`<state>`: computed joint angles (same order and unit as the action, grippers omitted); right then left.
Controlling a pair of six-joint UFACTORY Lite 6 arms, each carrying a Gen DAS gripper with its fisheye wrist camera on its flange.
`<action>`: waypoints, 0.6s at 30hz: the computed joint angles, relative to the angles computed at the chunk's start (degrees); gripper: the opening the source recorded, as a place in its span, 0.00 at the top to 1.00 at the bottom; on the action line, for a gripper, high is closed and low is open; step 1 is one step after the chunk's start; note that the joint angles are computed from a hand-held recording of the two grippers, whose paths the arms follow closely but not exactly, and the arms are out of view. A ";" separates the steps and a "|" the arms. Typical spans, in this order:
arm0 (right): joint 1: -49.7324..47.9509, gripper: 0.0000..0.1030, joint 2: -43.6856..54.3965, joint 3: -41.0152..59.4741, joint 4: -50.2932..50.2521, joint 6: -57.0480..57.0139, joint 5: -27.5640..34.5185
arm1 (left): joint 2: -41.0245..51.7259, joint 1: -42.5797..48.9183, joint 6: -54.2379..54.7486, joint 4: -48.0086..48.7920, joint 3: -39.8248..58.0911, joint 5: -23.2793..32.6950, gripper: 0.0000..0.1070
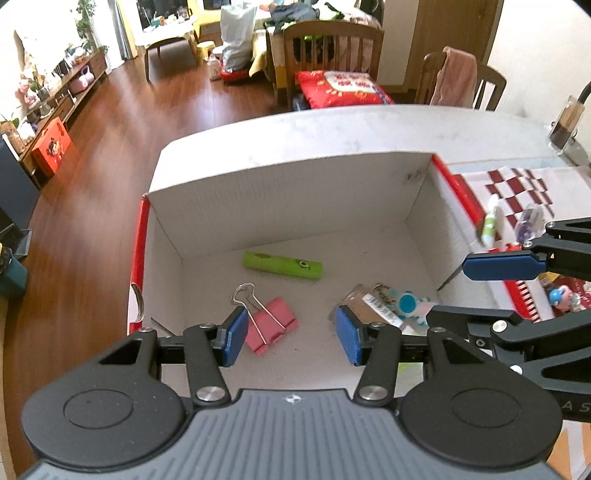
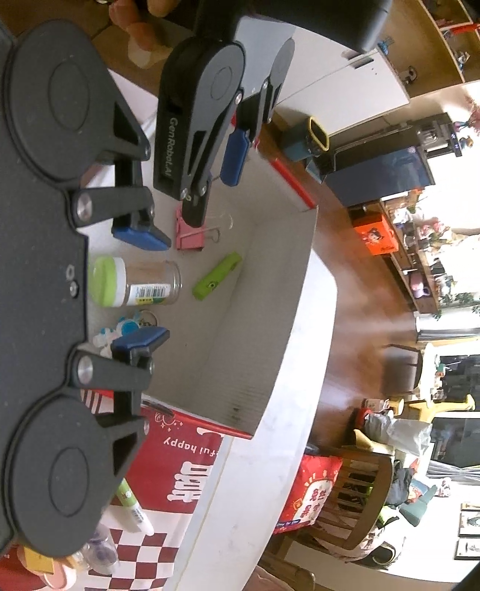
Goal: Organize rigid objects
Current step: 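Withdraw both open tools from the box back over the pile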
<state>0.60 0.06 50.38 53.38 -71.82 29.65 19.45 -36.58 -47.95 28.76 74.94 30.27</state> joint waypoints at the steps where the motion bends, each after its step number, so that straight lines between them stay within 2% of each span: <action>1: -0.66 0.54 -0.96 -0.47 0.20 -0.36 0.78 | -0.80 -0.31 -0.69 0.44 -0.60 -0.14 0.52; 8: -4.70 0.48 -7.07 -3.56 1.74 -2.64 5.73 | -8.10 -3.69 -6.60 4.20 -5.42 0.22 0.52; 16: -12.90 0.34 -14.50 -8.42 4.93 -6.81 13.81 | -15.35 -8.15 -15.94 9.88 -10.45 1.04 0.52; 18: -15.37 0.31 -16.34 -9.66 4.96 -8.13 15.76 | -16.48 -9.44 -17.96 10.96 -10.96 1.77 0.49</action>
<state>-14.77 -16.28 40.72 58.34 -79.94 45.41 2.97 -46.02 -65.91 39.72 63.98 32.04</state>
